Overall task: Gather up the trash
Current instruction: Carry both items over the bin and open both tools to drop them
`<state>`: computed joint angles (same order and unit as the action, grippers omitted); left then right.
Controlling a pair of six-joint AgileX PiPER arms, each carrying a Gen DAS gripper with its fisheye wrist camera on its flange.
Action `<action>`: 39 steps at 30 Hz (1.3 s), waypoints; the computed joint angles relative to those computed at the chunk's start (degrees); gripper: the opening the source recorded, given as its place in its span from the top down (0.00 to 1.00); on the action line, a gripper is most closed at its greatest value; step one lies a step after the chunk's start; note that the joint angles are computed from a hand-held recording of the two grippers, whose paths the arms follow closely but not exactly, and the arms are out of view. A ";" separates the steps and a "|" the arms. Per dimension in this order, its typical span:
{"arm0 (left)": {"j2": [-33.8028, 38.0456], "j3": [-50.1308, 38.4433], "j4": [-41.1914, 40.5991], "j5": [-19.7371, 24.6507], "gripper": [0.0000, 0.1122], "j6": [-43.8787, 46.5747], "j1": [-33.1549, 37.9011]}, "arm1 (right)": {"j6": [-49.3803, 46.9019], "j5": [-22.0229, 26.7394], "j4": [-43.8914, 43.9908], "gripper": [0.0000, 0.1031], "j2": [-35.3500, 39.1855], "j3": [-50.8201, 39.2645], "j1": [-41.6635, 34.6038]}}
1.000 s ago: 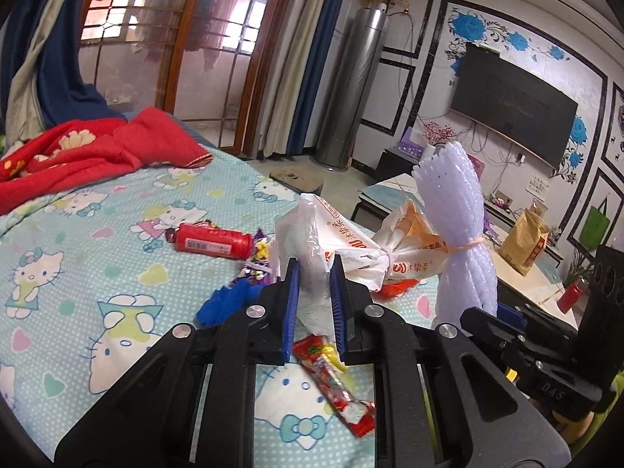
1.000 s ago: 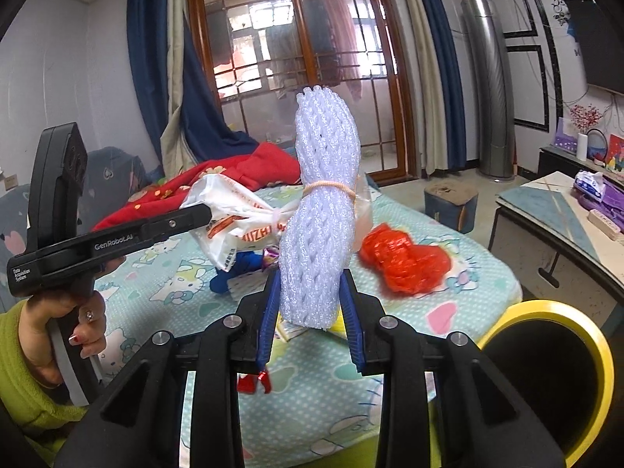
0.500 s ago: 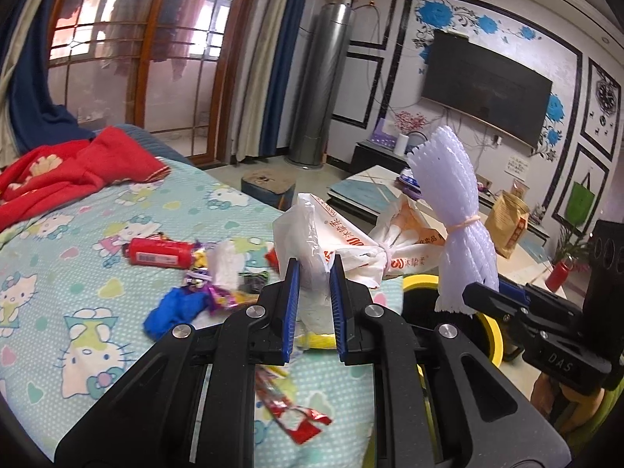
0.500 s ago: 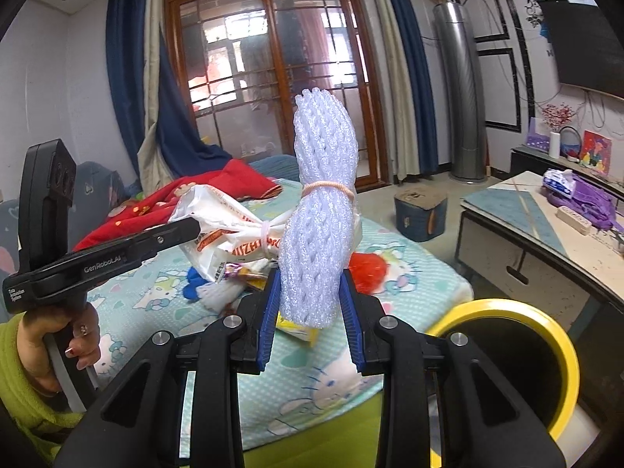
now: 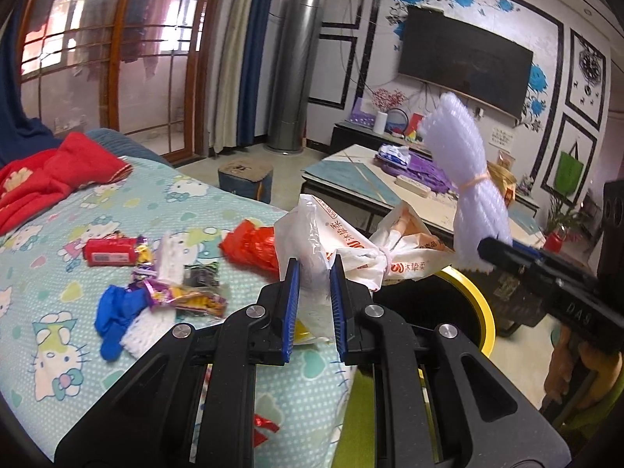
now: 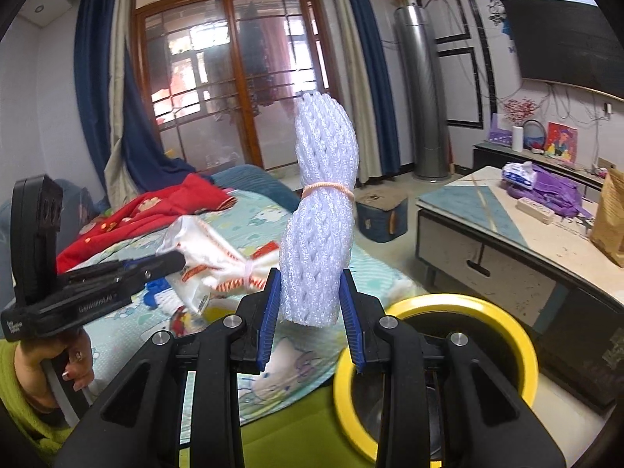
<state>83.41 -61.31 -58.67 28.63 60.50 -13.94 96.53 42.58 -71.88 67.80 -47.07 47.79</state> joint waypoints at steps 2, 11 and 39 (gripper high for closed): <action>0.02 0.16 1.12 -1.05 0.91 -0.73 -1.70 | 0.28 0.75 0.16 0.72 -1.26 0.96 -0.68; 2.42 -0.35 5.76 -4.42 0.91 -2.28 -8.40 | 1.20 1.98 1.80 0.72 -5.94 5.51 -5.53; 13.60 -3.34 23.32 -8.95 0.89 -12.88 -23.64 | -10.86 -13.85 17.24 0.70 -3.15 11.21 -30.59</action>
